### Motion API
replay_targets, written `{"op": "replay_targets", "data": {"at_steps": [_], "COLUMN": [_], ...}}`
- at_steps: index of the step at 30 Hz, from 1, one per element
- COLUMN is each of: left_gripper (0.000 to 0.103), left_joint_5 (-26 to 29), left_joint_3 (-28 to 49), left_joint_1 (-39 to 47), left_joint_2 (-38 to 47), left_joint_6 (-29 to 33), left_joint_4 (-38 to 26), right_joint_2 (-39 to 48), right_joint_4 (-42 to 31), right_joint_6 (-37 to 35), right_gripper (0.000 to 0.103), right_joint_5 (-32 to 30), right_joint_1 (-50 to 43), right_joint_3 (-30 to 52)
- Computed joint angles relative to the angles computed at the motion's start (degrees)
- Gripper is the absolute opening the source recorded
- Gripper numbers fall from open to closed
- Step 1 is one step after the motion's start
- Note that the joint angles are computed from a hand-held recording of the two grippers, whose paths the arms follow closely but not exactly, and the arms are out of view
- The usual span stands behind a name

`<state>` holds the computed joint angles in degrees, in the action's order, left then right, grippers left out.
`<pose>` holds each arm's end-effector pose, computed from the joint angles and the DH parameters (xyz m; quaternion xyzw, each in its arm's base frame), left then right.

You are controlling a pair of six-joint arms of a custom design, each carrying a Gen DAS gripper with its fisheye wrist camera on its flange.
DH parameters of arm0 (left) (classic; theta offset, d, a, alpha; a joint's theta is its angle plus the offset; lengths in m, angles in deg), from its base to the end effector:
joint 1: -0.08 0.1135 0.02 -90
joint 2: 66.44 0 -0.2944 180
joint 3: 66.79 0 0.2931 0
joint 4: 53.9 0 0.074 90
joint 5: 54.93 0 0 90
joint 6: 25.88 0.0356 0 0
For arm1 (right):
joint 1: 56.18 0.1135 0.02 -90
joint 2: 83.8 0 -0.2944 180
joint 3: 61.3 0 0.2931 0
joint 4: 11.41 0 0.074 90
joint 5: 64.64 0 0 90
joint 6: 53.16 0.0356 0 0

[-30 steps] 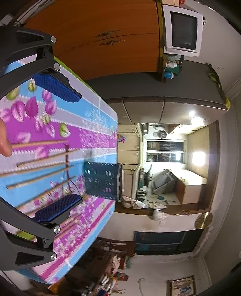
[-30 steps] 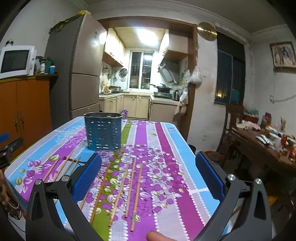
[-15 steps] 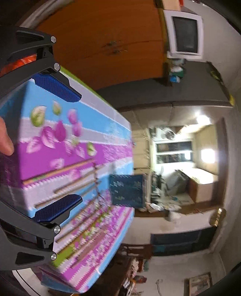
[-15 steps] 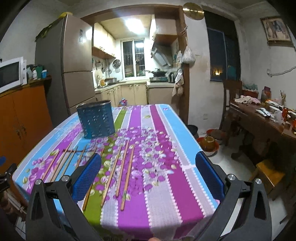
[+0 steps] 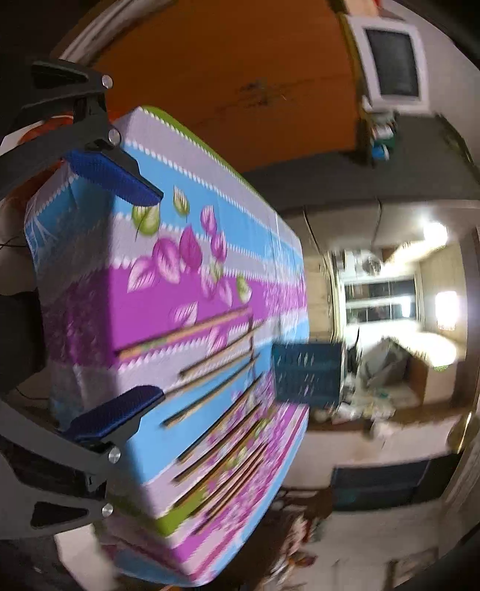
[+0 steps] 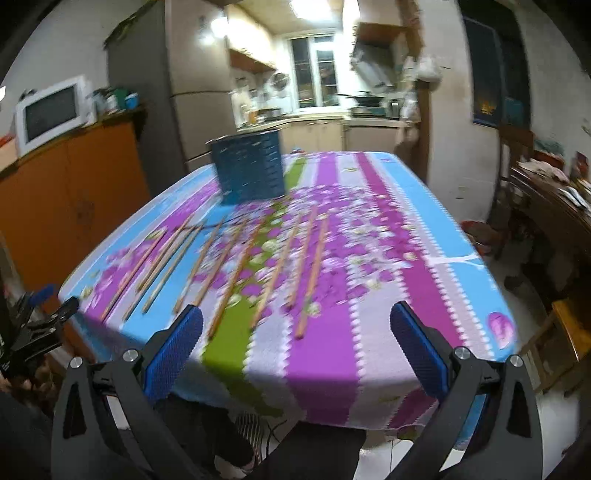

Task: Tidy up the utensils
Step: 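Lower both tools toward the row of wooden chopsticks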

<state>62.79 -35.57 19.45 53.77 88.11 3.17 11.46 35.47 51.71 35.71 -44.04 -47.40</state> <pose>0.2535 0.0716 0.0191 0.1504 0.8434 -0.0205 0.5153 0.1782 0.0318 0.0552 0.0630 0.8800 0.0307 0.4697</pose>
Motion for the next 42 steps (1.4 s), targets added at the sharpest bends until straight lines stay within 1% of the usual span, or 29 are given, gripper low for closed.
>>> {"op": "replay_targets", "data": {"at_steps": [2,3,4,5,6,7,8,9,11,15,18,21,23,25,31,35,37,40,42], "left_gripper": [0.085,0.079,0.077,0.072,0.067,0.066,0.062,0.055,0.048,0.037,0.034,0.030,0.028,0.028,0.028,0.028,0.028,0.028,0.027], "left_joint_5": [-0.32,-0.81,-1.32,-1.61,-1.92,-2.26,-2.68,-3.37,-3.67,-4.41,-4.24,-4.53,-4.57,-5.04,-5.66,-5.11,-5.05,-5.02,-4.66], "left_joint_3": [-0.98,-1.46,-1.36,-1.33,-1.24,-0.97,-0.77,-0.32,0.67,2.43,2.79,3.27,3.53,3.71,3.96,4.56,4.65,4.55,4.54], "left_joint_1": [-1.25,-2.02,-2.75,-3.21,-3.77,-4.20,-4.59,-5.18,-5.50,-6.49,-6.84,-7.21,-7.20,-7.45,-7.90,-7.80,-7.81,-7.78,-7.64], "left_joint_2": [2.09,3.34,4.68,5.51,6.52,6.89,7.38,8.05,8.44,10.23,11.03,11.96,12.65,13.51,14.89,15.09,15.73,16.95,17.36], "left_joint_6": [1.68,2.42,2.63,2.64,2.33,2.07,1.84,1.49,1.01,-0.34,-0.68,-0.79,-0.87,-1.34,-1.86,-2.65,-2.81,-2.85,-2.95], "left_joint_4": [2.99,4.63,5.80,6.45,7.29,7.31,7.63,7.93,6.70,6.55,7.03,7.31,7.60,8.76,11.11,10.87,11.86,13.90,14.55], "right_joint_2": [3.69,4.14,6.79,7.44,8.78,9.97,11.08,12.29,14.66,17.68,19.53,20.97,22.39,23.58,24.80,25.26,25.49,26.48,27.12], "right_joint_4": [2.98,2.95,5.10,5.15,5.67,6.39,7.22,7.82,8.73,8.92,9.02,9.19,9.94,10.03,10.23,9.23,8.18,4.97,5.24], "right_joint_6": [-0.35,-0.46,-0.29,-0.18,0.28,0.38,0.58,0.79,0.69,0.36,0.18,-0.42,-1.08,-1.58,-2.94,-2.49,-1.98,-0.56,0.45], "right_gripper": [0.098,0.097,0.090,0.084,0.081,0.076,0.071,0.068,0.061,0.053,0.049,0.040,0.031,0.027,0.025,0.025,0.025,0.018,0.015], "right_joint_5": [2.98,3.89,4.61,4.70,4.94,4.74,4.65,4.68,4.74,5.90,6.50,6.29,6.09,5.82,2.68,2.20,2.01,4.24,5.61], "right_joint_1": [3.83,4.89,6.22,6.38,6.54,6.19,5.98,5.80,5.65,6.73,7.06,7.15,7.43,7.86,8.99,10.75,11.09,12.43,13.28], "right_joint_3": [0.32,0.57,0.91,1.16,1.44,1.72,1.82,2.01,2.90,4.46,5.48,6.57,7.35,8.44,10.73,12.38,13.30,15.57,15.89]}}
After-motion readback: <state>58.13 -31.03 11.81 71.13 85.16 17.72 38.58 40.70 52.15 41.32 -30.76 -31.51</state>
